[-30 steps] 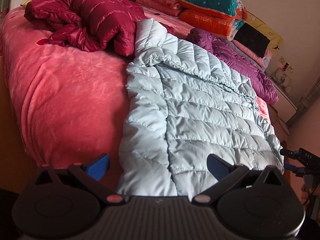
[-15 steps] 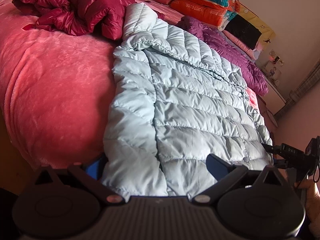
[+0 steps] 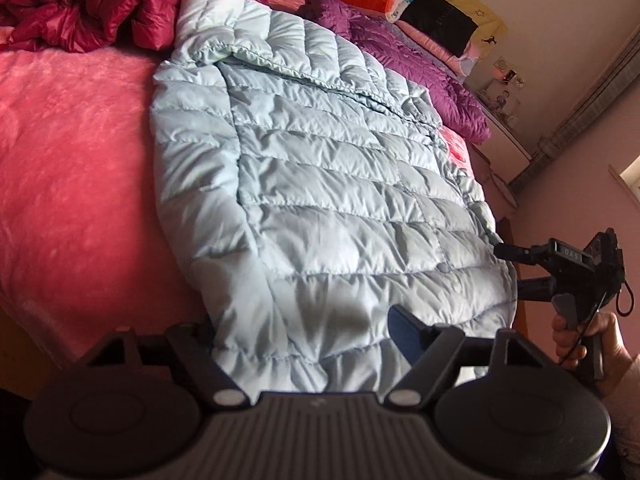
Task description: Fold large clothes
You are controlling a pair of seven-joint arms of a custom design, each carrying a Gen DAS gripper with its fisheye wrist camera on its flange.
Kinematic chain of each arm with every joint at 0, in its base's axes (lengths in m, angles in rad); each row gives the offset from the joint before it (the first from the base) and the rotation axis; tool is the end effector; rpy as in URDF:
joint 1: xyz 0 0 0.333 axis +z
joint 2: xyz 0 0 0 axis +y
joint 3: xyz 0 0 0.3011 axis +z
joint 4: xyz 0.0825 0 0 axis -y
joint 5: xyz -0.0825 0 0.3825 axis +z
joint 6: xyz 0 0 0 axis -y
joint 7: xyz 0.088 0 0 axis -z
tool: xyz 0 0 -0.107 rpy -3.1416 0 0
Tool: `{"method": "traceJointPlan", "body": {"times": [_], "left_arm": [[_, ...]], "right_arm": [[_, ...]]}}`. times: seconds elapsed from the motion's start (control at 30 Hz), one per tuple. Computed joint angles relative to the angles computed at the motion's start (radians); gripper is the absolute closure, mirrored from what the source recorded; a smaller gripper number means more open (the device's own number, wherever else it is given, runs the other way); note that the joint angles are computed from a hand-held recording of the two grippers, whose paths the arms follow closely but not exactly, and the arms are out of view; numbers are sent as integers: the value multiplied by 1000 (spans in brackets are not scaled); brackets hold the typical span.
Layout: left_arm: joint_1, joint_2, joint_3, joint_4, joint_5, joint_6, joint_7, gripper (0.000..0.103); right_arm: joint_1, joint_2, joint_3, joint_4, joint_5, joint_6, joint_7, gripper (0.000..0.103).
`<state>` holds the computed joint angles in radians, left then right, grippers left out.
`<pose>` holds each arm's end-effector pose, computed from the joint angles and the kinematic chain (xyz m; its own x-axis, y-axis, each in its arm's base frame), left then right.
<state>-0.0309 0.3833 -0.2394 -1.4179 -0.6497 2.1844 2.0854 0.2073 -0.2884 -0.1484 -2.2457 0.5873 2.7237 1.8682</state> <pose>0.6781 -0.1812 0.5235 -0.5239 -0.7189 0.4568 -0.8093 0.2529 -0.5302 0.5156 0.0037 0.5530 -0.3548 -0.6439 -0.6778 -0.6205 0.7045 -0.3444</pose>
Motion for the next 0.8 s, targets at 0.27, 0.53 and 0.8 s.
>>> {"method": "traceJointPlan", "body": {"times": [0.27,0.53,0.8], "left_arm": [[12,22,-6,25,-33,-17,-31,63],[64,52,-27,50,-163,-53,-83,84],[76,59,-44,69,-245,-32,-65,85]], "right_arm": [[34,-48,-1,-31,83,65,-109,12],[139,-78,-76,-57,158,169,-137,53],[370,-63,-229,5,606,316,-464,63]]}}
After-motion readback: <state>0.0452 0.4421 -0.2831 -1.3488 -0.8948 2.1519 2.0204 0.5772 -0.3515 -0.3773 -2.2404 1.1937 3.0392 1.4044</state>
